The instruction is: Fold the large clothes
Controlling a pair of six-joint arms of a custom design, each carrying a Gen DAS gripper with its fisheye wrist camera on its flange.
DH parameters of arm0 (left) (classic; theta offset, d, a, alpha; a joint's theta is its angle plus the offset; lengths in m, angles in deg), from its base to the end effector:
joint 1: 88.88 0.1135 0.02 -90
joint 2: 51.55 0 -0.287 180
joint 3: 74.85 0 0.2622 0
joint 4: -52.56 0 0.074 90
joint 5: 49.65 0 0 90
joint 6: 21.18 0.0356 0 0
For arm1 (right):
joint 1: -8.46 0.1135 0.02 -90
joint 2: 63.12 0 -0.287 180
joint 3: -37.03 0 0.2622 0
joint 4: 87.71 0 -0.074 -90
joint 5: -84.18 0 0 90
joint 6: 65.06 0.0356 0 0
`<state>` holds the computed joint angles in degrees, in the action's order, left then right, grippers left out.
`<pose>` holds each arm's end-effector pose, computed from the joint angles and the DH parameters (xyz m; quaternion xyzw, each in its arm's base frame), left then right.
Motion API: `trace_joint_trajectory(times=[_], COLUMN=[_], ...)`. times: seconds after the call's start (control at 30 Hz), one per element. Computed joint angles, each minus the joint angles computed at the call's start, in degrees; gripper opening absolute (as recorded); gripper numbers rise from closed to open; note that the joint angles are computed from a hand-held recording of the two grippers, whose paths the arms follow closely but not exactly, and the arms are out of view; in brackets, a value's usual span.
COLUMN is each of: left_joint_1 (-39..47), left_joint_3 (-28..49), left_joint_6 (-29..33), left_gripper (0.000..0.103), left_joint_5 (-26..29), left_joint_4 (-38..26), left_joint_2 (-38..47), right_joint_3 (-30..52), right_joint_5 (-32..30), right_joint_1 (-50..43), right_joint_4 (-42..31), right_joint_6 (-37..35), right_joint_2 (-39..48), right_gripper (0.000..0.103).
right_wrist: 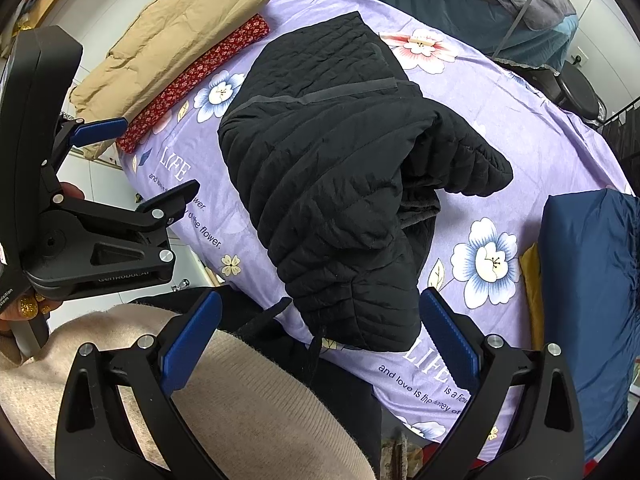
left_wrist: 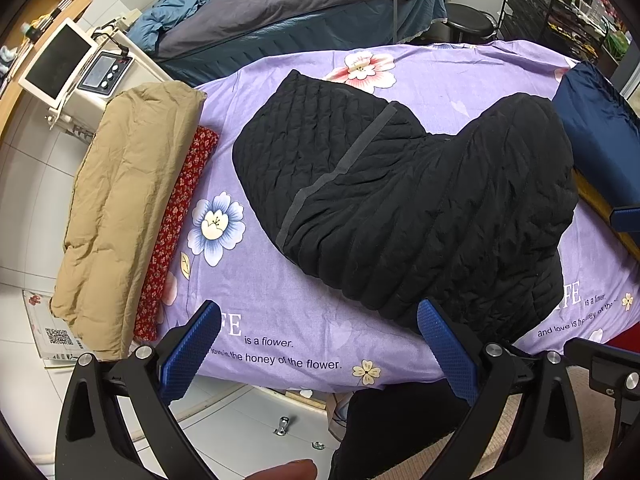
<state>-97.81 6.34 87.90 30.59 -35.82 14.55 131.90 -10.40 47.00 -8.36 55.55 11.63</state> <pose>0.1869 -0.0233 0.3397 0.2266 0.9595 0.0966 0.1368 0.1615 0.1323 0.3726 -0.0721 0.9932 0.0796 0.0453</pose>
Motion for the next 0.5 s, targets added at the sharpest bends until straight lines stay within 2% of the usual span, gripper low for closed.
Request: trace_joint_trajectory(times=[0.5], left_joint_1=[-0.69], left_joint_3=[0.68], left_joint_6=[-0.02], left_gripper=[0.096], left_joint_5=[0.45], left_joint_4=[-0.82], left_joint_2=[0.42], right_joint_3=[-0.71], right_joint_5=[0.07], right_joint_1=[0.37], right_joint_4=[0.4], right_joint_6=[0.77], right_joint_2=[-0.78], right_gripper=[0.097])
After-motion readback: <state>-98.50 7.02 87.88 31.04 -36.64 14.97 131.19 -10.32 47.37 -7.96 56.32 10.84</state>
